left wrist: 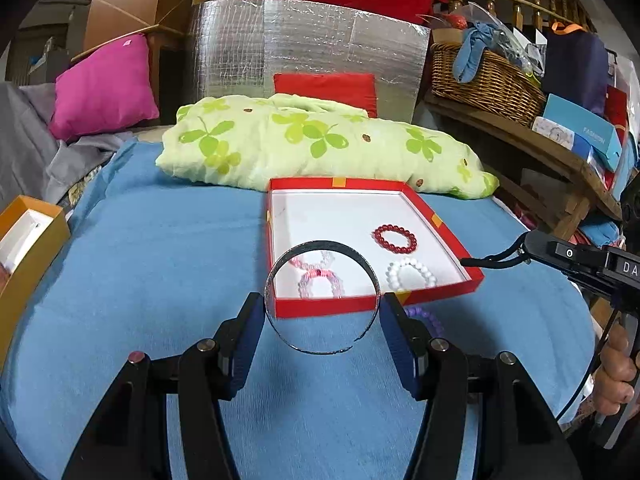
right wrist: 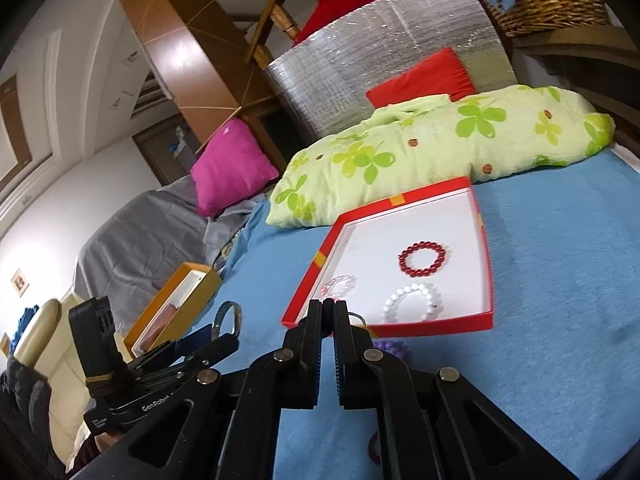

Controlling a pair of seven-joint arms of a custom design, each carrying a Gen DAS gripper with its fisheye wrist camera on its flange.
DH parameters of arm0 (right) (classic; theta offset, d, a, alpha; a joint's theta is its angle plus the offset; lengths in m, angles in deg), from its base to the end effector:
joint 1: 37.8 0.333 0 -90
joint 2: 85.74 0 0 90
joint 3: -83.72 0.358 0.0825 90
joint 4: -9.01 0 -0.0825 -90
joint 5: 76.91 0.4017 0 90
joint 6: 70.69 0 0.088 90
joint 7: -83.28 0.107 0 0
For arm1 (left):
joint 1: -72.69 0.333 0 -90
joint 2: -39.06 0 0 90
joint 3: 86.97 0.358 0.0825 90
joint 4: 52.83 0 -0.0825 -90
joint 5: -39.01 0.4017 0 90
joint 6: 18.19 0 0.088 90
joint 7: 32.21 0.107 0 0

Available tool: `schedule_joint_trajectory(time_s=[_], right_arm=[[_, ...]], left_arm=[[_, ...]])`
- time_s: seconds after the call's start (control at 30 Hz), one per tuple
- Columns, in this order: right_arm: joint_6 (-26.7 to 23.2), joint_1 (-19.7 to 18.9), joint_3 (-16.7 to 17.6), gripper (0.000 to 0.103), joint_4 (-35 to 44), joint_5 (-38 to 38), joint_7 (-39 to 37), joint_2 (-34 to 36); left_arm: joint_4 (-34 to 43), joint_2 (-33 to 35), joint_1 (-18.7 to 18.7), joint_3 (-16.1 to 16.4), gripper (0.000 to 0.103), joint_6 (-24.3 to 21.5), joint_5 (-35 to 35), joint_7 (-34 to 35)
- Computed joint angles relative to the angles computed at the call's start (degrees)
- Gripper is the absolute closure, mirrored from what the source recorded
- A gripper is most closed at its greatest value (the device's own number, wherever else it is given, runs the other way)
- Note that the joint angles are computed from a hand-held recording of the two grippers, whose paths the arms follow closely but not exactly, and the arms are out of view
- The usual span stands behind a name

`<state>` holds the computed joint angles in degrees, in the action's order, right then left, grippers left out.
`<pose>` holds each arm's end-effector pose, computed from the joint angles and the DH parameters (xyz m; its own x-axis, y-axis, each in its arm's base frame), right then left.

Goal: Organize jewelry
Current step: 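Carry the black hair tie with the right tool while the left tool reaches the bangle, then drop the black hair tie into the red box while the left tool drops the silver bangle there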

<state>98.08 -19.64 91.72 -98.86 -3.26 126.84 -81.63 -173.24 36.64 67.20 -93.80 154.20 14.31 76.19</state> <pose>0.5955 0.2195 0.5815 0.3466 -0.8003 -0.4892 -0.6081 0.2054 -0.7669 0.5884 -0.0985 0.5818 -0.1964 -0.9739 0.1138 -0.5827 0.0226 -0.8124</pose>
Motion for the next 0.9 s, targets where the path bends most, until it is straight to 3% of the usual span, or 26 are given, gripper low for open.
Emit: schedule_joint_trajectory(time_s=[0.23,0.33,0.43,0.5,0.6,0.73,0.83,0.9], right_arm=[[0.52,-1.31,0.04,0.097,4.53,-8.03,10.63,4.77],[2.27,-1.09,-0.84,0.097,6.72,-16.98,20.78,7.55],[2.26,-0.66,-2.70,0.097,10.51,-25.31,30.15,11.08],[1.98,0.20,-4.74,0.097,13.47,-31.15,36.10,13.70],[0.02,1.84,-8.44,0.097,19.03,-39.45,44.99,18.05],[-2.94,1.69,-10.10,0.097,26.89,-45.94,52.65,23.57],[-7.73,2.83,-13.15,0.097,34.06,-52.50,59.31,28.24],[-10.86,2.14,-12.89,0.097,38.21,-54.93,61.45,30.88]], left_arm=[[7.54,6.36,1.70,-1.41,0.042,-1.94,3.34,-0.72],[12.52,10.07,3.46,-3.16,0.042,-5.04,0.13,0.96],[18.12,14.59,3.39,-2.88,0.042,-7.13,5.00,-2.14],[21.84,17.19,4.58,-4.10,0.042,-9.47,4.66,-2.65],[27.00,20.73,4.82,-4.52,0.042,-11.88,6.43,-4.07],[34.10,25.45,4.68,-4.69,0.042,-15.74,9.53,-5.89],[40.54,29.52,4.03,-4.14,0.042,-22.01,12.37,-7.73],[43.55,31.54,3.48,-3.74,0.041,-25.08,14.18,-8.86]])
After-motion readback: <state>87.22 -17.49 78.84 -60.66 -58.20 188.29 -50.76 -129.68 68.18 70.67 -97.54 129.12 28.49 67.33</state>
